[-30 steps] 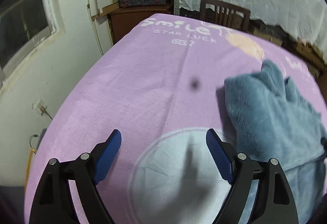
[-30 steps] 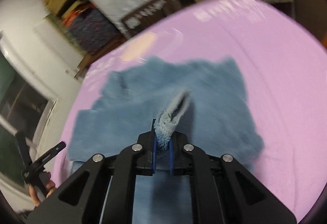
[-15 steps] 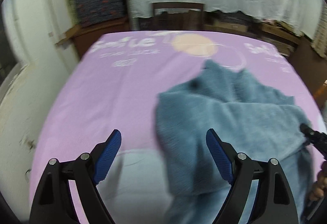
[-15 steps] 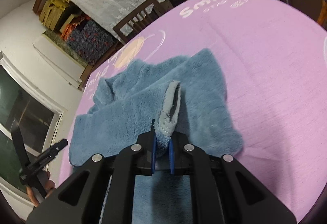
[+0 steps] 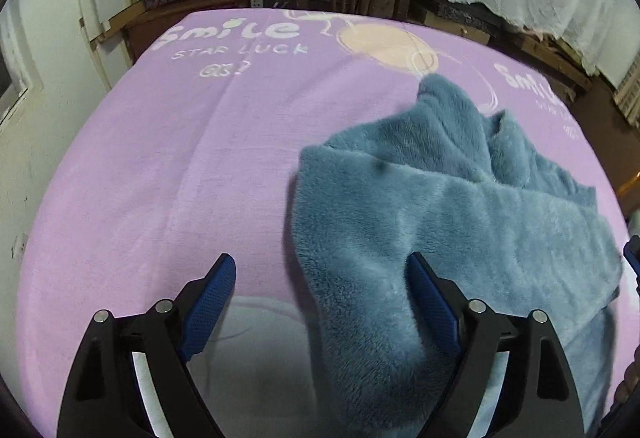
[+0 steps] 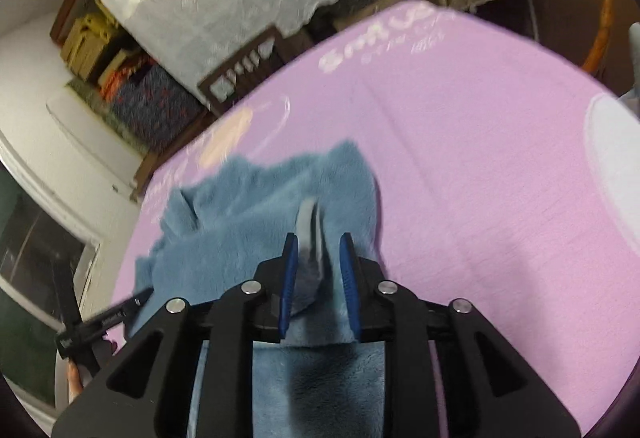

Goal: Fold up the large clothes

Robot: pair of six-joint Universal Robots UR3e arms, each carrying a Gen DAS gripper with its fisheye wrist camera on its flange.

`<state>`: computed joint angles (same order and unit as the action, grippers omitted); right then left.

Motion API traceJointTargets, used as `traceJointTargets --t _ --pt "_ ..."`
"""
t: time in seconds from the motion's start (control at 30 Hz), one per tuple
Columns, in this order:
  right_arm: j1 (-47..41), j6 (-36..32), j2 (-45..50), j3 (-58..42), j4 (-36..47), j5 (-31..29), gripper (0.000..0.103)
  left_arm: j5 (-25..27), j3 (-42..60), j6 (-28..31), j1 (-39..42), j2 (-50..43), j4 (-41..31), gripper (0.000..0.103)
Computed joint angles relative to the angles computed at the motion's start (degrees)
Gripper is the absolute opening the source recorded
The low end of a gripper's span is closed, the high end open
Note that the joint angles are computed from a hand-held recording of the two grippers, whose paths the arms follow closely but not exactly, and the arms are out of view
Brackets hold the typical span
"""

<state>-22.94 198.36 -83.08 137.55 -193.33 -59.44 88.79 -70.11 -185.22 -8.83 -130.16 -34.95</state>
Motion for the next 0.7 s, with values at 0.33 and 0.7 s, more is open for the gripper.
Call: traceJointTargets --t 0.33,0.7 --pt "12.9 -1.6 11.5 -24.4 16.3 3.1 0.016 -3.5 11.0 1.4 -2.7 -3.7 -2.2 0.086" --pt "8.8 2.5 23.0 -29.4 15.2 11.4 0.000 0.8 21.0 2.5 -3.9 -12.9 -7.6 0.091"
